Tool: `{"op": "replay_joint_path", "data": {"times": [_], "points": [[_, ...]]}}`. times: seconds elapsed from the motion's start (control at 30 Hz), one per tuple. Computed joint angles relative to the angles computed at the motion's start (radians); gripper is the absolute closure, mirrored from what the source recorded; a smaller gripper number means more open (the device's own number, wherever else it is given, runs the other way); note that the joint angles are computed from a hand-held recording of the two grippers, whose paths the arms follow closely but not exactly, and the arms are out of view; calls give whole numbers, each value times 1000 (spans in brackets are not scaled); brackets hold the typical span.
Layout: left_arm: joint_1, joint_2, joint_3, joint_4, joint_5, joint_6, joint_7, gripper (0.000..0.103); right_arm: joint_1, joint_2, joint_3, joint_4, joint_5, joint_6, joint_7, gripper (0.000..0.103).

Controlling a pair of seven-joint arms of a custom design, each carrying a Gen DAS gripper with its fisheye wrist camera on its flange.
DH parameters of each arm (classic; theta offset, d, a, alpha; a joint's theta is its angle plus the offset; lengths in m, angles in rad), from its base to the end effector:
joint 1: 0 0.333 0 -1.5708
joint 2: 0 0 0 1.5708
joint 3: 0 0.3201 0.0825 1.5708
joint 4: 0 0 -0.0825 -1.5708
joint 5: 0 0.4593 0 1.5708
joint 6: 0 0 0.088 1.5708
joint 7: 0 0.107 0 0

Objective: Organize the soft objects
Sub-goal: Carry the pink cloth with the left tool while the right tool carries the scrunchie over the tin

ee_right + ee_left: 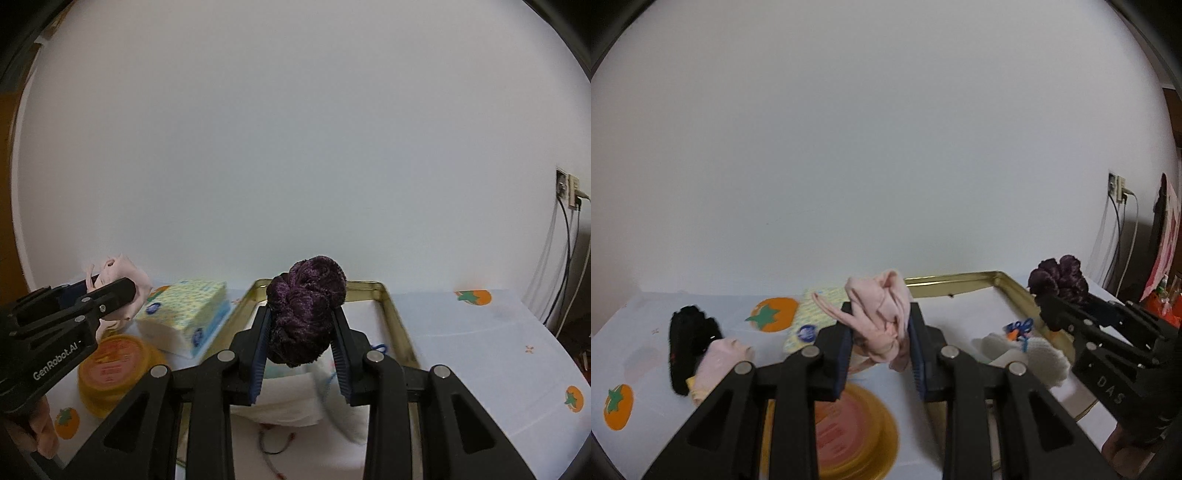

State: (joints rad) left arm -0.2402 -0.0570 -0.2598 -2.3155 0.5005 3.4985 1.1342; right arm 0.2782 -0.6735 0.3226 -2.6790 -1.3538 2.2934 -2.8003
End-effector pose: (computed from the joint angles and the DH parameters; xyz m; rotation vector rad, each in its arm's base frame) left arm 0.4913 -0.3358 0.4646 -0.9912 2.0278 -1.3965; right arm 0.3795 0.2250 0.4450 -1.1212 1.7932 -1.3455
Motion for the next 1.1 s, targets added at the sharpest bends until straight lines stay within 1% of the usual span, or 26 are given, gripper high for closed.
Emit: {"op": "replay_joint_path", "data": {"times": [0.2, 0.23, 0.33, 0.37, 0.47, 0.53, 0.57, 0.6, 0.63, 0.67, 0.73, 0.77, 0.8, 0.83, 0.9, 1.0, 1.07, 1.1], "points": [[-26, 57, 11, 83, 155, -28, -148, 77, -9, -41, -13, -27, 31, -30, -15, 68], [-32, 60, 7, 89, 157, -36, -155, 77, -12, -50, -15, -32, 37, -34, -15, 68], [-30, 93, 1, 146, 284, -69, -268, 77, -20, -64, -22, -39, 57, -40, -22, 68], [-31, 103, -2, 162, 307, -80, -285, 77, -24, -66, -25, -40, 64, -42, -29, 68], [-49, 123, -4, 190, 301, -106, -273, 77, -35, -67, -37, -41, 85, -38, -45, 68], [-39, 134, -22, 212, 339, -129, -303, 77, -47, -72, -52, -48, 92, -18, -48, 68], [-15, 144, -49, 229, 374, -143, -334, 77, -52, -73, -56, -49, 97, -11, -52, 68], [37, 156, -104, 248, 424, -159, -376, 77, -58, -75, -59, -50, 102, -5, -56, 68], [79, 162, -149, 257, 452, -170, -396, 77, -63, -75, -60, -50, 107, -2, -61, 68], [132, 172, -209, 268, 463, -188, -398, 77, -66, -74, -58, -48, 113, -1, -65, 68], [213, 186, -303, 273, 434, -211, -358, 77, -73, -69, -58, -44, 123, 1, -75, 68], [270, 198, -371, 278, 407, -230, -321, 77, -75, -67, -59, -42, 129, 4, -80, 68], [299, 208, -409, 282, 383, -244, -290, 77, -76, -64, -60, -40, 136, 8, -85, 68], [302, 213, -416, 285, 367, -254, -272, 77, -77, -59, -61, -37, 144, 9, -93, 68], [325, 225, -455, 293, 322, -287, -217, 77, -79, -47, -65, -28, 160, 15, -107, 68], [297, 239, -446, 316, 275, -351, -173, 77, -82, -33, -76, -17, 180, 30, -129, 68], [303, 252, -466, 327, 210, -400, -108, 77, -87, -34, -81, -19, 185, 43, -136, 68], [289, 254, -455, 331, 197, -415, -97, 77, -88, -32, -85, -18, 192, 49, -146, 68]]}}
